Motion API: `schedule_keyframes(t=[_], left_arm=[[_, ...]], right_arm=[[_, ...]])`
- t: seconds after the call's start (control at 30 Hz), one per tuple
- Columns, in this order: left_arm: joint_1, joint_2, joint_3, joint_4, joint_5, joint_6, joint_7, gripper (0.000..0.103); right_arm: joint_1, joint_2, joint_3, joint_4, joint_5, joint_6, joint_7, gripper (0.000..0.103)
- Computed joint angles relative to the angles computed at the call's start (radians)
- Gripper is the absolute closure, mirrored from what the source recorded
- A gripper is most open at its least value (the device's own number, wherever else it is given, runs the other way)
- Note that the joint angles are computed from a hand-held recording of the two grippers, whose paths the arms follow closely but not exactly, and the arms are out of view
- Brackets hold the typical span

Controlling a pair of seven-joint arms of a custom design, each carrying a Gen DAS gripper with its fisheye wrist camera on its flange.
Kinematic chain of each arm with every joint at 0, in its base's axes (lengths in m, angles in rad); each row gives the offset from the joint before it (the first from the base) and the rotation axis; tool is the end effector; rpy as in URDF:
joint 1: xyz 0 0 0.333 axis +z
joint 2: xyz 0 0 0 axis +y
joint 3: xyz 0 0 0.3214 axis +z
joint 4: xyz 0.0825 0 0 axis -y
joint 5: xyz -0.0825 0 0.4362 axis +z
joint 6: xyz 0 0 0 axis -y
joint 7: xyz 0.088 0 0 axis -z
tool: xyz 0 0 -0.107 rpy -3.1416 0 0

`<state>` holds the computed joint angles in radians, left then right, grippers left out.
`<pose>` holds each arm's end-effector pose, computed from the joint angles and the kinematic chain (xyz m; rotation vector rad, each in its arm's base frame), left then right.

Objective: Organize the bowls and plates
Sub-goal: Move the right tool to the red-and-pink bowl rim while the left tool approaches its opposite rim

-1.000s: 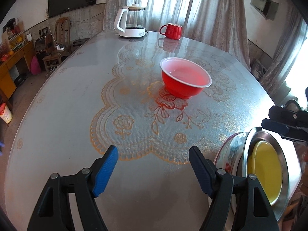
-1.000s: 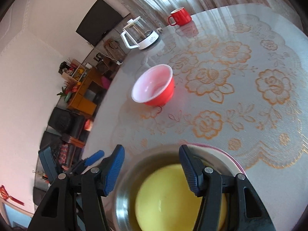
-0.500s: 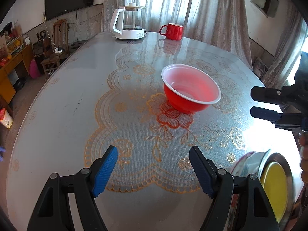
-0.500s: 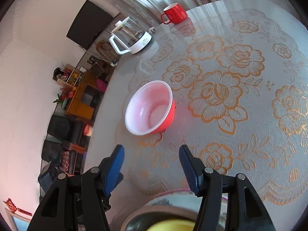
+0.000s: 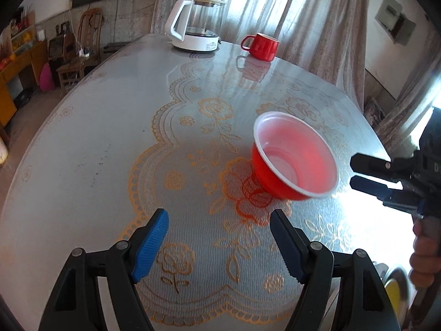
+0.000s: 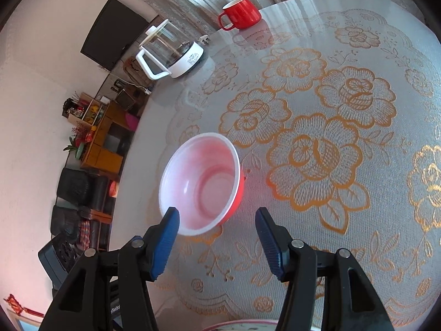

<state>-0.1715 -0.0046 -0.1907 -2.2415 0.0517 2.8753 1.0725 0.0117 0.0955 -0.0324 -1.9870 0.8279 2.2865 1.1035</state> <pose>0.5687 -0.2187 0.4165 -2.0451 1.8680 -0.8430 0.6452 0.0040 0.4229 -1.6952 1.7835 0.2317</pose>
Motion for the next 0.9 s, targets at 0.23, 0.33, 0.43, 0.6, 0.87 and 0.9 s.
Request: schedule_keyframes(t=[0.23,0.33,0.43,0.6,0.87,0.9], left_arm=[[0.019,0.071,-0.021,0.080,-0.228,0.019,0.182,0.051],[0.032,0.095,-0.041,0.110,-0.293,0.033,0.237,0.055],[0.044,0.117,-0.055,0.141,-0.338,0.026,0.270,0.063],[0.090,0.125,-0.115,0.158,-0.582,0.045,0.425,0.060],[0.063,0.181,-0.075,0.225,-0.442,0.058,0.300,0.046],[0.058,0.196,-0.070,0.246,-0.404,0.050,0.282,0.046]], right_arm=[[0.008,0.060,0.009,0.052,-0.060,0.037,0.066,0.066],[0.010,0.080,0.015,0.070,-0.086,0.041,0.089,0.071],[0.010,0.094,0.021,0.083,-0.101,0.040,0.096,0.077],[0.008,0.095,0.026,0.084,-0.110,0.032,0.089,0.078],[0.005,0.106,0.024,0.100,-0.123,0.046,0.093,0.075],[0.004,0.110,0.024,0.104,-0.124,0.044,0.098,0.073]])
